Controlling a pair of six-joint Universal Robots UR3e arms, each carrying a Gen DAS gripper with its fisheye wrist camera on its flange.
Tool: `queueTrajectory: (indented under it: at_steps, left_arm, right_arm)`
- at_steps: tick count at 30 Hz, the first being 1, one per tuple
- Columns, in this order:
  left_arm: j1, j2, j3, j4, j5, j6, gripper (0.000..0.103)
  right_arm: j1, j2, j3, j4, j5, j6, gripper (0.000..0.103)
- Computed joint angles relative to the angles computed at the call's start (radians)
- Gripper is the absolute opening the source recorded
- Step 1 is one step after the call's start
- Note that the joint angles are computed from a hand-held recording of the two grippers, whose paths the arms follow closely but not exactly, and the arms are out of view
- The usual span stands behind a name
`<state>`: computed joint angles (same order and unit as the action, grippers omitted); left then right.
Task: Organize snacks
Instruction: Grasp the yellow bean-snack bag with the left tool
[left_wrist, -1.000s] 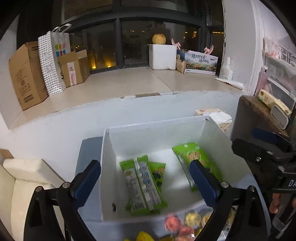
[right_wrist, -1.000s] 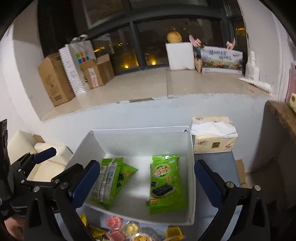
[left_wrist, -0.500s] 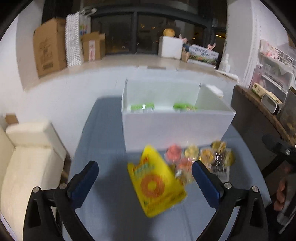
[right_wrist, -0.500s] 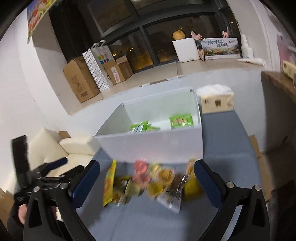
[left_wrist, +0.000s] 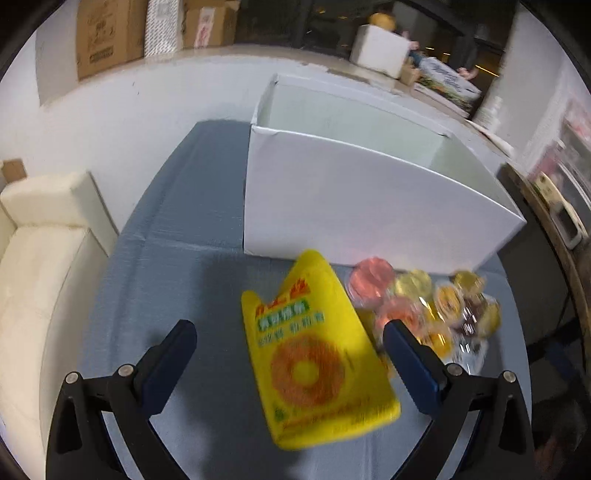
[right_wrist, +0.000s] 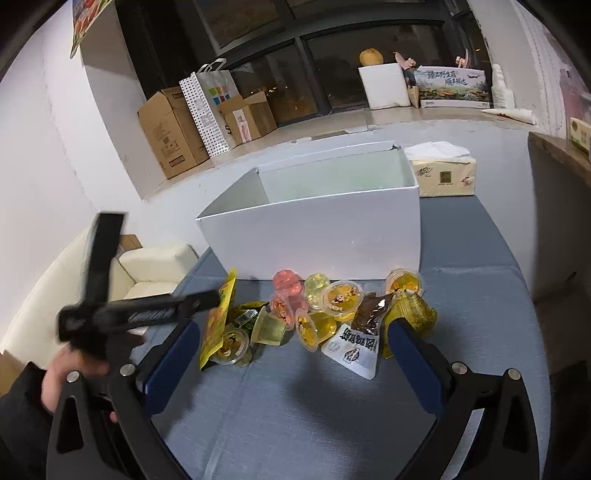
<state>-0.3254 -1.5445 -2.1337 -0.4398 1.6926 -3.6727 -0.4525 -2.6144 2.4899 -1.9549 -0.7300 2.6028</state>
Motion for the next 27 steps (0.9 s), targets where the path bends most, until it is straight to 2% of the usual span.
queueTrajectory:
  at_steps: [5, 8, 11, 13, 14, 18, 21, 22, 24, 27]
  left_arm:
    - [0.079, -0.089, 0.040, 0.014, -0.101, -0.042, 0.103]
    - [0.096, -0.123, 0.055, -0.019, -0.091, -0.065, 0.103]
    - [0.108, -0.125, 0.028, 0.002, -0.124, -0.056, 0.101]
    - [0.084, -0.125, 0.037, -0.001, -0.096, -0.044, 0.081]
    - [0.072, -0.116, 0.042, -0.008, -0.076, -0.051, 0.080]
    - [0.066, -0.087, 0.014, 0.006, -0.097, -0.036, 0.059]
    - [0.042, -0.077, 0.013, 0.013, -0.083, -0.024, 0.051]
    - [0.033, -0.063, 0.007, 0.010, -0.069, -0.023, 0.032]
    - [0.019, -0.028, -0.007, 0.025, -0.058, -0.024, 0.033]
    - [-0.049, -0.006, 0.023, 0.017, 0.019, 0.000, 0.033]
  right_arm:
    - [-0.020, -0.020, 0.006, 0.028, 0.007, -0.014, 0.103]
    - [-0.019, -0.012, 0.006, 0.030, 0.007, -0.017, 0.103]
    - [-0.007, -0.002, 0.008, 0.010, 0.001, -0.009, 0.103]
    - [0.005, 0.006, 0.013, -0.015, -0.007, 0.004, 0.103]
    - [0.006, 0.005, 0.015, -0.018, -0.009, 0.006, 0.103]
    - [0.000, 0.004, 0.016, -0.014, -0.011, 0.012, 0.103]
    - [-0.004, 0.005, 0.018, -0.013, -0.013, 0.013, 0.103]
    - [-0.001, 0.010, 0.020, -0.026, -0.017, 0.019, 0.103]
    - [0.006, 0.019, 0.023, -0.050, -0.027, 0.032, 0.103]
    - [-0.004, 0.034, 0.028, -0.068, -0.034, 0.051, 0.103]
